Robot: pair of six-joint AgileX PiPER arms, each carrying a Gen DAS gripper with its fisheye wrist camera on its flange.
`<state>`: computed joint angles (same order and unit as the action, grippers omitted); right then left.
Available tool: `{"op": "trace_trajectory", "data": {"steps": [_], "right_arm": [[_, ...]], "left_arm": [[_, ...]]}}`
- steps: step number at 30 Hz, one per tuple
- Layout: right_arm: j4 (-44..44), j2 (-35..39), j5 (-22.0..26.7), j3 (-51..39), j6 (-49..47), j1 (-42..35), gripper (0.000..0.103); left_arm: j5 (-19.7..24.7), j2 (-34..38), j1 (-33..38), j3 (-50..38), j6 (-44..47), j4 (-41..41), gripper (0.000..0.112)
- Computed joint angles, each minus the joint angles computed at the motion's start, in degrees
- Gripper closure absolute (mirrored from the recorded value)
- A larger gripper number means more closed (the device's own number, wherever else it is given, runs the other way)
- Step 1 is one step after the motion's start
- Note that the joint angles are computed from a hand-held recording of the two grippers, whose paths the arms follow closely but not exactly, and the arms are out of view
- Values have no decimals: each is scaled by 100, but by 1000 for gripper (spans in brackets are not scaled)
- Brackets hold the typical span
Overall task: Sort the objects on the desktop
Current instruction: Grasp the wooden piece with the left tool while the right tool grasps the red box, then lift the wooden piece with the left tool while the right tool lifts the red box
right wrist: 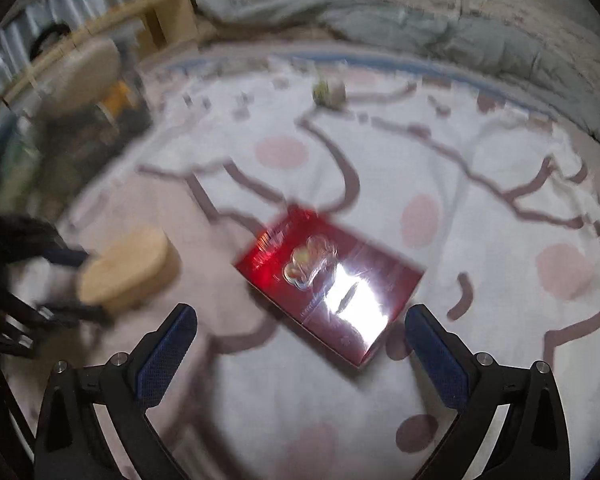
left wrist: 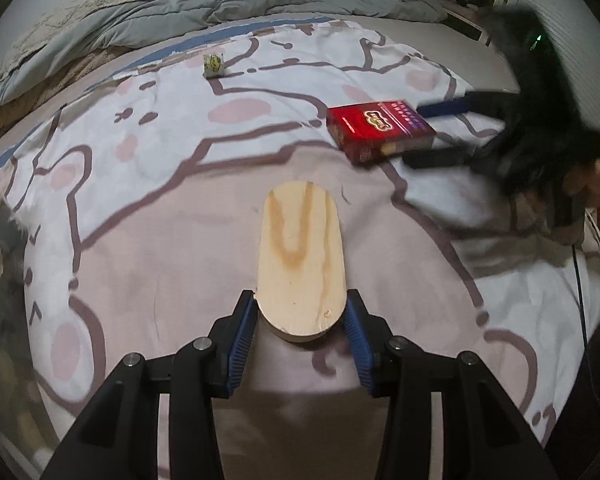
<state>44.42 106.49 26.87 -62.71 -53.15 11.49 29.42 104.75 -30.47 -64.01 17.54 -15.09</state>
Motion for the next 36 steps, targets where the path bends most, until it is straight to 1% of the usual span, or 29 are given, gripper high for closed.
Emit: {"op": "trace_trajectory", "data": {"steps": [1, 3, 5, 6, 8, 9, 10, 11, 12, 14, 15, 17, 18, 19, 20, 21, 24, 26, 27, 29, 31, 32, 33, 34, 36], "right_arm": [[174, -82, -4, 22, -72, -29, 0], [125, -134, -20, -60, 238, -42, 0], [-263, -64, -80, -227, 949, 2, 0], [-482, 28, -32, -353, 1387, 19, 0], [-790, 265, 207, -662, 2148, 25, 0], [-1101, 422, 332, -850, 2721, 72, 0], [-1327, 575, 494, -1020, 3184, 105, 0], [-1340, 659, 640, -1102, 3419, 105, 0], [-1123, 763, 798, -1178, 3473, 75, 0], [-943, 850, 915, -1235, 3659, 99, 0], [-1013, 876, 946, -1285, 3822, 154, 0], [-1146, 864, 911, -1314, 3992, 258, 0], [-1328, 874, 883, -1360, 4175, 330, 0], [-1463, 852, 844, -1358, 4326, 383, 0], [-1510, 876, 838, -1399, 4407, 406, 0], [-1489, 920, 859, -1457, 4446, 408, 0], [-1358, 1113, 1034, -1725, 4534, 337, 0], [-1349, 1222, 1111, -1898, 4651, 299, 0], [-1336, 1269, 1130, -1976, 4680, 285, 0], [-1365, 1351, 1184, -2124, 4707, 281, 0], [-1374, 1407, 1201, -2223, 4650, 297, 0], [-1315, 1418, 1193, -2233, 4543, 296, 0], [-1246, 1445, 1213, -2264, 4379, 298, 0], [-1291, 1464, 1227, -2292, 4317, 321, 0], [-1474, 1484, 1180, -2297, 4271, 385, 0]], "left_arm": [[37, -61, 17, 74, 22, -26, 68], [159, -134, 55, 156, 62, -86, 68], [285, -204, 75, 230, 33, -43, 68], [335, -244, 83, 269, 15, -7, 68], [392, -374, 101, 384, -133, 182, 68], [372, -430, 106, 440, -232, 303, 68], [317, -489, 101, 504, -395, 504, 68], [223, -540, 95, 573, -566, 722, 67], [118, -563, 101, 628, -727, 920, 65], [-29, -552, 126, 676, -1015, 1244, 55], [-94, -537, 137, 696, -1186, 1437, 55], [-158, -483, 98, 699, -1790, 2115, 55], [-164, -454, 66, 688, -2102, 2472, 55], [-160, -408, 31, 667, -2468, 2889, 52], [-152, -369, 21, 645, -2727, 3175, 47], [-132, -319, 18, 603, -2979, 3444, 46], [-47, -149, 58, 433, -3553, 4023, 45], [69, 54, 141, 208, -3803, 4267, 45], [111, 140, 186, 112, -3857, 4315, 45], [156, 243, 301, -13, -3806, 4155, 40], [198, 269, 439, -101, -3420, 3596, 39], [211, 241, 530, -128, -3064, 3154, 29], [195, 190, 579, -124, -2815, 2835, 22], [131, 122, 584, -88, -2716, 2676, 11], [-44, -57, 632, -1, -2238, 2138, 9]]}}
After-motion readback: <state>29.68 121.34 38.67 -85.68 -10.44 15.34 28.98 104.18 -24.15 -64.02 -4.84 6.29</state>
